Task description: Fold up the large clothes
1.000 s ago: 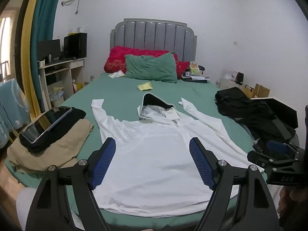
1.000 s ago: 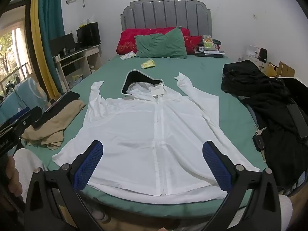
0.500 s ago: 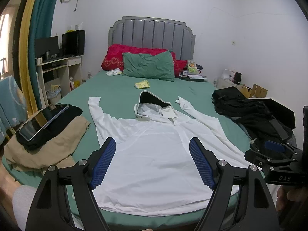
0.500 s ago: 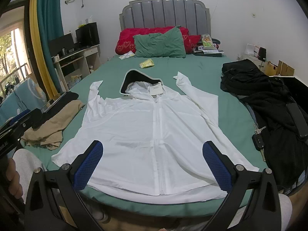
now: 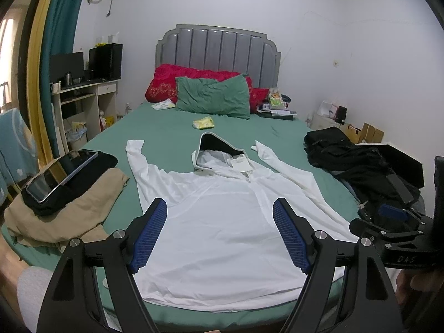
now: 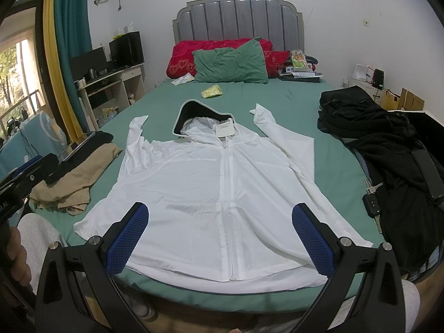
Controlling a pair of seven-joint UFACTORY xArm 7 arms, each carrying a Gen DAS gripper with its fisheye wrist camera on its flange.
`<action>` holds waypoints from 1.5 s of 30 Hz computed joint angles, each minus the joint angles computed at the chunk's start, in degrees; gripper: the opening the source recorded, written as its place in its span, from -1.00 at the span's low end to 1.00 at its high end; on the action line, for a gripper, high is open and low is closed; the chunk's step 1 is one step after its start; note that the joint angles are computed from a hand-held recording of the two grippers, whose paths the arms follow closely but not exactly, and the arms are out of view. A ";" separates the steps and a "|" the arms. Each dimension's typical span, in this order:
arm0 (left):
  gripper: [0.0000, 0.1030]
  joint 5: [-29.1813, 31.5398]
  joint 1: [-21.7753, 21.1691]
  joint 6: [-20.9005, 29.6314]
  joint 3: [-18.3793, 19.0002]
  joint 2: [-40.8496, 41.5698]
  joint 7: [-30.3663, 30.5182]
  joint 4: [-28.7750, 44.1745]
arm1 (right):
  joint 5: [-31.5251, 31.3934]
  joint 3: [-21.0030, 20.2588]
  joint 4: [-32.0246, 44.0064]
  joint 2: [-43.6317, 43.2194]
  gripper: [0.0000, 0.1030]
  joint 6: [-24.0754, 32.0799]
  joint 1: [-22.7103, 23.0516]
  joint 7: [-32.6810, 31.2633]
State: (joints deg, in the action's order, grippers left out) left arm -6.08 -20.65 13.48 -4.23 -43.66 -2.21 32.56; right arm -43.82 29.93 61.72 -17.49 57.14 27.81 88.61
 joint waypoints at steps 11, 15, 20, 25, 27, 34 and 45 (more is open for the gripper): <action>0.59 -0.01 -0.29 -0.25 0.44 -0.25 0.25 -0.42 | -0.08 -0.02 0.12 0.14 0.98 0.20 0.16 0.10; 0.59 -0.13 -0.43 -0.31 0.49 -0.16 0.35 -0.38 | -0.03 -0.10 0.13 0.19 0.98 0.14 0.22 0.10; 0.59 -0.14 -0.39 -0.19 0.45 -0.23 0.28 -0.36 | -0.12 -0.14 0.10 0.22 0.98 0.06 0.26 0.11; 0.59 -0.14 -0.33 -0.64 0.32 0.11 0.22 -0.22 | -0.19 -0.07 0.01 0.29 0.98 -0.03 0.28 0.48; 0.59 -0.14 -0.34 -0.67 0.28 0.25 0.12 -0.12 | -0.23 -0.14 -0.11 0.18 0.98 -0.17 0.30 0.47; 0.59 -0.03 -0.14 -0.85 0.23 0.14 0.13 -0.32 | -0.16 -0.15 -0.06 0.21 0.98 -0.13 0.30 0.43; 0.59 0.28 -0.25 -0.94 0.19 -0.14 -0.21 -0.57 | -0.15 -0.23 -0.55 0.49 0.98 -0.69 0.45 0.89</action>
State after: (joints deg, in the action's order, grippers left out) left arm -5.81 -20.89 12.54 -4.04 -43.80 -2.42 31.99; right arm -43.97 29.70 61.17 -17.00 56.45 28.25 89.50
